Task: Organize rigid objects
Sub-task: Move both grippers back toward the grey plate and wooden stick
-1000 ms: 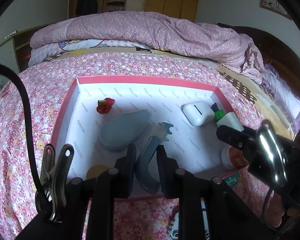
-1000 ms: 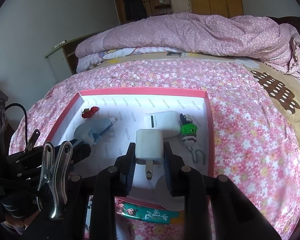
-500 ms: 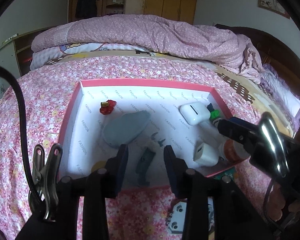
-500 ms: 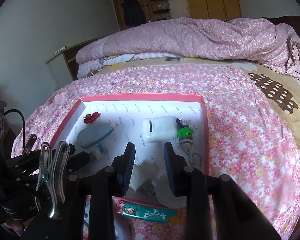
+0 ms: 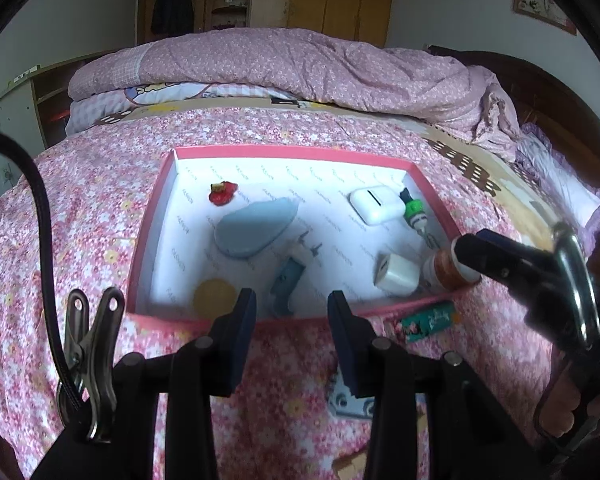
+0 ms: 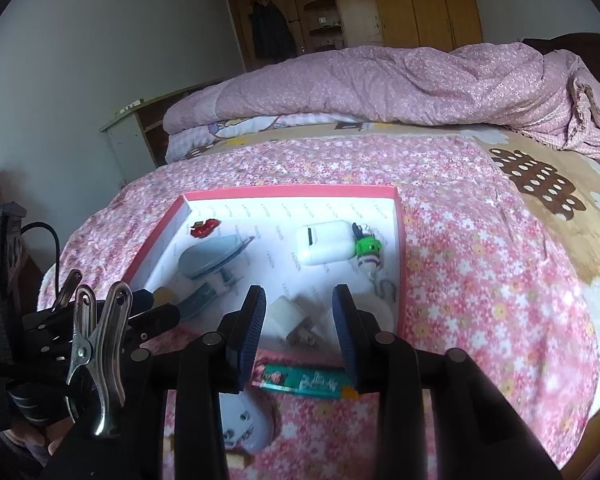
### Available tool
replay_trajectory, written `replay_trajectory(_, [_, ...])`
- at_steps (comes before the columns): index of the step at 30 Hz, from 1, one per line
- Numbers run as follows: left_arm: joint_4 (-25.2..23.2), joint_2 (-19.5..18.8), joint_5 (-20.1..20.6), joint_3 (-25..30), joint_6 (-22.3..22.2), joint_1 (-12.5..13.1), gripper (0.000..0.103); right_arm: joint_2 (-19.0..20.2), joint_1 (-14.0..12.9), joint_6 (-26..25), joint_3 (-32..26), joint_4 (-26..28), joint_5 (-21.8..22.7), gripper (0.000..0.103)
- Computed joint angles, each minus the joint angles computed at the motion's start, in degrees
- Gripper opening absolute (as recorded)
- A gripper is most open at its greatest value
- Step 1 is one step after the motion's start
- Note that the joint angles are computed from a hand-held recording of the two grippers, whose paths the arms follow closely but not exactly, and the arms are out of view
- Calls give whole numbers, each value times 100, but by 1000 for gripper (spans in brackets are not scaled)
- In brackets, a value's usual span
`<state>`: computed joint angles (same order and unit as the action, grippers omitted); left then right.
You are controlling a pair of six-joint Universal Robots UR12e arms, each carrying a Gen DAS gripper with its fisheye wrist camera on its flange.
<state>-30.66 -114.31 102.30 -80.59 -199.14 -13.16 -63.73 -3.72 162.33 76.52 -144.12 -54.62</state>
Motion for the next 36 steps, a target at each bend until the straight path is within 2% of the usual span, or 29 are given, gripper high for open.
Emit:
replay_trajectory(13, [-34, 222, -102, -377, -49, -82, 39, -437, -132, -592, 665, 176, -79, 36])
replay_trajectory(18, [-12, 318, -5, -554, -21, -119, 39, -591, -155, -712, 941, 335, -40, 36])
replay_trajectory(24, [1, 487, 46, -820, -152, -89, 39, -693, -105, -988, 1122, 880, -17, 36])
replay_trajectory(27, [32, 585, 35, -969, -267, -44, 39, -727, -38, -1069, 1170, 1022, -163, 36])
replay_trajectory(29, [49, 633, 42, -1050, -331, -14, 39, -735, -4, -1018, 1193, 1033, -185, 44])
replay_trajectory(31, [86, 697, 59, -1159, -434, 27, 39, -758, 21, -927, 1256, 958, -173, 69])
replay_trajectory(33, [101, 751, 76, -1245, -514, 59, 39, -766, 52, -886, 1281, 920, -159, 82])
replay_trajectory(36, [101, 804, 104, -1323, -570, 98, 39, -780, 117, -886, 1300, 941, -139, 86])
